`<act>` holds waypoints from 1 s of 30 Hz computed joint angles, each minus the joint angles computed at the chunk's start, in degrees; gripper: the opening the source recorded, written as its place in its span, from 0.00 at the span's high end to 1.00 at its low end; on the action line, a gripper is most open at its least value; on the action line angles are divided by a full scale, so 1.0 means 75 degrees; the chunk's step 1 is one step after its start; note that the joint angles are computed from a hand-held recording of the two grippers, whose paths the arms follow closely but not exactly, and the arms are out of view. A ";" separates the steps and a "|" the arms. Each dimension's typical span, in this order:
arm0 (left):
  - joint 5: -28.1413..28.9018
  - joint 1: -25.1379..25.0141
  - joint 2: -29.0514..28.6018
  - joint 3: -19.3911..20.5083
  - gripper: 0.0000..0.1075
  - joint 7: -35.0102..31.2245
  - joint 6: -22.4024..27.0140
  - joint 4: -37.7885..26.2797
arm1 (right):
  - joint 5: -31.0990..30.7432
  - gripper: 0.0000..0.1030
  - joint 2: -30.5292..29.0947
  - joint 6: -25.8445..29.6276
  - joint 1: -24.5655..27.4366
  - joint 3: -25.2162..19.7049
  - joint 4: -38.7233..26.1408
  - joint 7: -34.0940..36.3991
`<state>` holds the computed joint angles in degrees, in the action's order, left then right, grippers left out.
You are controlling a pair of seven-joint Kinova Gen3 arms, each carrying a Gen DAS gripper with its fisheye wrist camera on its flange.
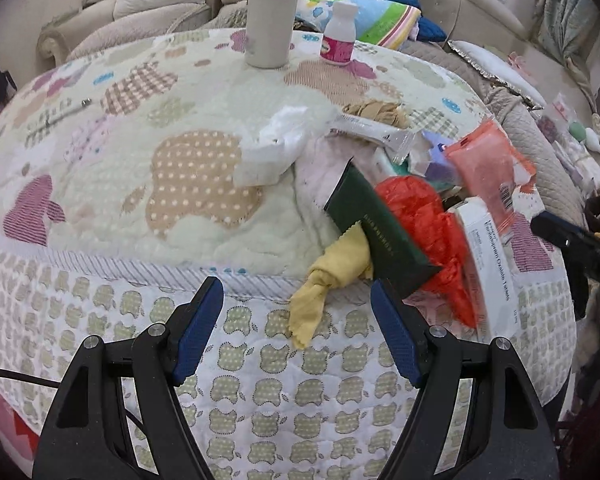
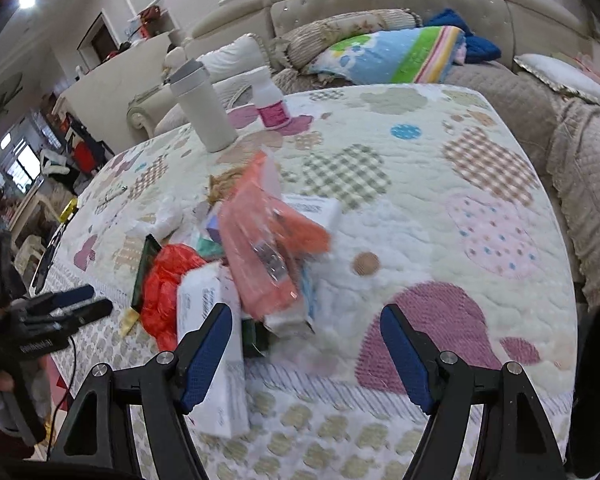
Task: Collect trash
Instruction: 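Move both open tools back over the pile on the table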
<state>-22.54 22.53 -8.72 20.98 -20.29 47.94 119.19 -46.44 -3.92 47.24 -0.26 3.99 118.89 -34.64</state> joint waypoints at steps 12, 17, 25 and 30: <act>0.0368 -0.0231 -0.0076 -0.0403 0.30 -0.0863 -0.0894 0.0384 | 0.0579 0.28 0.0114 -0.1227 -0.0830 -0.0569 -0.0541 -0.0935; 0.0758 -0.0385 -0.0259 -0.0510 0.30 -0.1564 -0.1214 0.0547 | 0.1258 0.28 0.0026 -0.1408 -0.0999 -0.0651 -0.0789 -0.1350; 0.0915 -0.0463 0.0076 -0.0468 0.30 -0.2411 -0.1352 0.0453 | 0.1734 0.27 0.0467 -0.1287 -0.1269 -0.0929 -0.1093 -0.1402; 0.0799 -0.0319 0.0423 -0.0493 0.30 -0.2626 -0.1387 0.0333 | 0.2157 0.27 0.0660 -0.1523 -0.1386 -0.1114 -0.1015 -0.1674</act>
<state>-16.55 20.14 -5.55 17.29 -39.99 37.54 121.68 -30.26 1.02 35.82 -10.66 -4.37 111.28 -47.19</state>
